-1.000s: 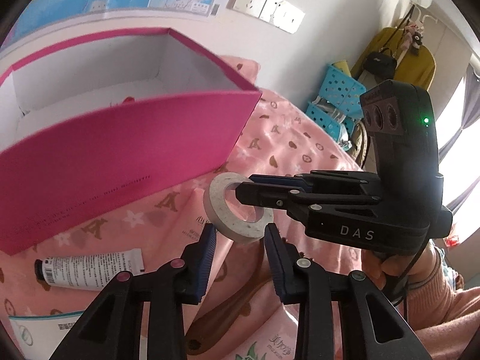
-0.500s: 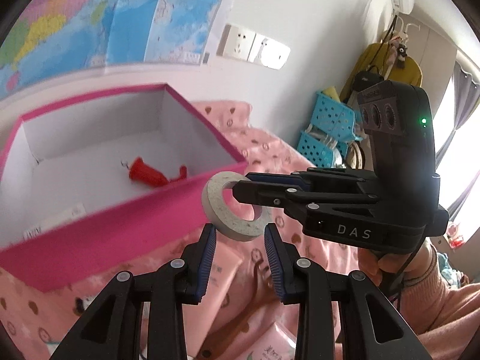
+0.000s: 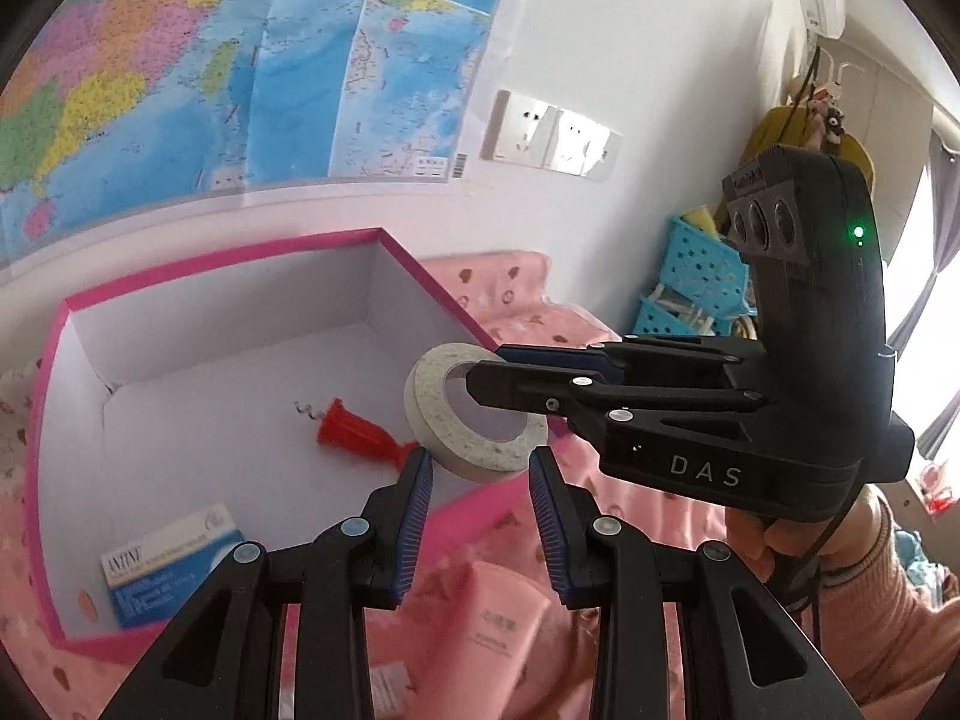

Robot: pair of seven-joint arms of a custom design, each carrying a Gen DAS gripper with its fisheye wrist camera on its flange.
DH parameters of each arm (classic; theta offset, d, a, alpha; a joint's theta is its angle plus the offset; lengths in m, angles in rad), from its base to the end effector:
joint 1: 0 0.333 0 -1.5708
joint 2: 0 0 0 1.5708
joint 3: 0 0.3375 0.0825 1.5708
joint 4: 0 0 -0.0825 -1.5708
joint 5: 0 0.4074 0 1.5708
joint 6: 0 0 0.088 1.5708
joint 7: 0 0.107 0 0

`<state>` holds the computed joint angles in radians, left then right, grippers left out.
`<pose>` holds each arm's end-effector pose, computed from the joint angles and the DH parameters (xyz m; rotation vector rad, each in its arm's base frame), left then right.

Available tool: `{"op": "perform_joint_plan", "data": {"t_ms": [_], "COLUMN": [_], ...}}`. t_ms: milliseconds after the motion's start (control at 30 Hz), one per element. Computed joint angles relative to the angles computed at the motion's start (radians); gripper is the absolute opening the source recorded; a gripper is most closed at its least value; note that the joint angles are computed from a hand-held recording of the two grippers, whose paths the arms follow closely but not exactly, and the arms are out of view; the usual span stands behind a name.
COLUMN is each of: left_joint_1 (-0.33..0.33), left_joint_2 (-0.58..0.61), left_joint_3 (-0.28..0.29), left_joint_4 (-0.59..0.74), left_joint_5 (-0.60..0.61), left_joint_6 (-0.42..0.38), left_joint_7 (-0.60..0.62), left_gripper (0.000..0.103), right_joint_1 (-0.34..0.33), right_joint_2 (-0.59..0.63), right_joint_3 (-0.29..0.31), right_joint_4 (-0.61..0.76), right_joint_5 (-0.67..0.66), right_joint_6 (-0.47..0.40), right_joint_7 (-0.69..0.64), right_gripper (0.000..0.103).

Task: Organize rigid objects
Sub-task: 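Carry the tape roll into the pink box and release it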

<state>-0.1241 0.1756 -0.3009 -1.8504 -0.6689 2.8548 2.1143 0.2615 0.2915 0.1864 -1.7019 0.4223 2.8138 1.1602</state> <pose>0.6332 -0.2352 0.5312 -1.4672 2.1557 -1.2395 0.6617 0.2779 0.5303 -1.9701 1.1892 -0.3847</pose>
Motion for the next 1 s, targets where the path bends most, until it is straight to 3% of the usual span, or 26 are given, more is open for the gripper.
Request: {"op": "perform_joint_plan", "data": {"t_ms": [367, 600, 867, 1000], "left_joint_1": [0.001, 0.014, 0.022, 0.043], "left_joint_2": [0.102, 0.132, 0.087, 0.041], "left_joint_3": [0.027, 0.021, 0.016, -0.013], "left_joint_4": [0.097, 0.123, 0.05, -0.016], "left_joint_5": [0.176, 0.222, 0.256, 0.209], "left_joint_6": [-0.066, -0.083, -0.005, 0.052], "left_joint_7": [-0.19, -0.253, -0.288, -0.213], "left_gripper": [0.033, 0.033, 0.033, 0.034], "right_joint_1": [0.04, 0.072, 0.033, -0.024], "right_joint_2": [0.111, 0.138, 0.071, -0.009], "right_joint_3": [-0.057, -0.093, -0.048, 0.017], "right_joint_4": [0.138, 0.176, 0.073, -0.043], "right_joint_5": [-0.174, -0.286, -0.254, -0.122], "right_joint_6": [-0.11, -0.147, -0.033, 0.044], "right_joint_7": [0.155, 0.243, 0.217, 0.101], "right_gripper": [0.019, 0.022, 0.027, 0.034]}}
